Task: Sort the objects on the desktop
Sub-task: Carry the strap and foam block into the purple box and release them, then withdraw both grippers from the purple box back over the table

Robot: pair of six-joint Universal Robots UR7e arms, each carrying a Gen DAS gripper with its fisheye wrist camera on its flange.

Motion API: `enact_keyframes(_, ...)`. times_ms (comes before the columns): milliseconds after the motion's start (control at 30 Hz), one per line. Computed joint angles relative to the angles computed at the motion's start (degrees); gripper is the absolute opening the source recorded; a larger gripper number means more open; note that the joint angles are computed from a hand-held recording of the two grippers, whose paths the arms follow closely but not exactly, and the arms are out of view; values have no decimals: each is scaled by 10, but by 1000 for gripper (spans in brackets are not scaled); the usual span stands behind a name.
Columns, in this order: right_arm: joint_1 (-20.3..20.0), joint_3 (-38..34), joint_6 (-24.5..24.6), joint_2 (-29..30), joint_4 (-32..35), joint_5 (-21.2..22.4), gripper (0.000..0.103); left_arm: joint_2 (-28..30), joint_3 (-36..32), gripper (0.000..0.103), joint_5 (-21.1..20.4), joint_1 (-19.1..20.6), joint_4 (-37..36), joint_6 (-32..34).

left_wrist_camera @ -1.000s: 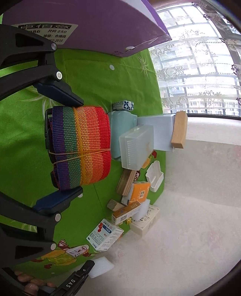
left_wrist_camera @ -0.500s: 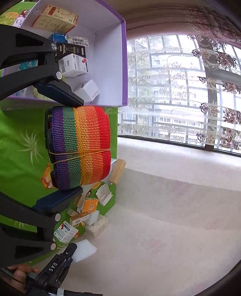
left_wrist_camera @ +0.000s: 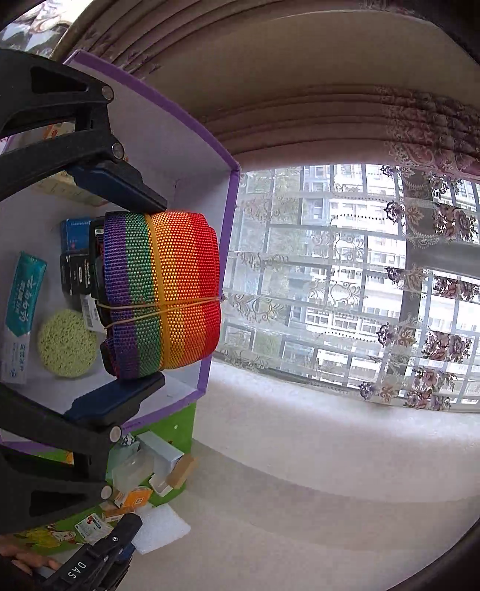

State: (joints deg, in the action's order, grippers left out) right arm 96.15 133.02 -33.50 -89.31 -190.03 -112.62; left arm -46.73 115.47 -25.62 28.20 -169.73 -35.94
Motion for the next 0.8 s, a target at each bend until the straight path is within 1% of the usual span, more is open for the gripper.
enact_keyframes(100, 28, -18, -5, 40, -5, -4, 31, -20, 1, 85, 21, 15, 18, 11)
enact_keyframes(167, 44, -36, -11, 71, -6, -12, 31, -30, -3, 85, 13, 29, 25, 18)
enact_keyframes(233, 56, -56, -11, 95, 9, -14, 31, -37, -9, 85, 13, 42, 34, 25)
enact_keyframes(400, 83, -114, -2, 154, 62, -28, 31, -44, -15, 85, 11, 66, 26, 39)
enact_keyframes(467, 89, -135, 2, 176, 78, -32, 31, -43, -16, 85, 11, 71, 13, 47)
enact_keyframes(533, 93, -153, -1, 194, 85, -35, 31, -46, -14, 85, 17, 73, 21, 35)
enact_keyframes(633, 95, -169, -4, 208, 97, -21, 33, -49, -16, 86, 30, 80, 35, 15)
enact_keyframes(667, 95, -172, -7, 211, 100, -17, 34, -49, -17, 87, 34, 81, 38, 11)
enact_keyframes(700, 94, -174, -10, 214, 96, -18, 38, -49, -18, 89, 35, 82, 38, 10)
enact_keyframes(800, 89, -173, -11, 215, 98, -17, 44, -51, -15, 94, 38, 80, 31, 11)
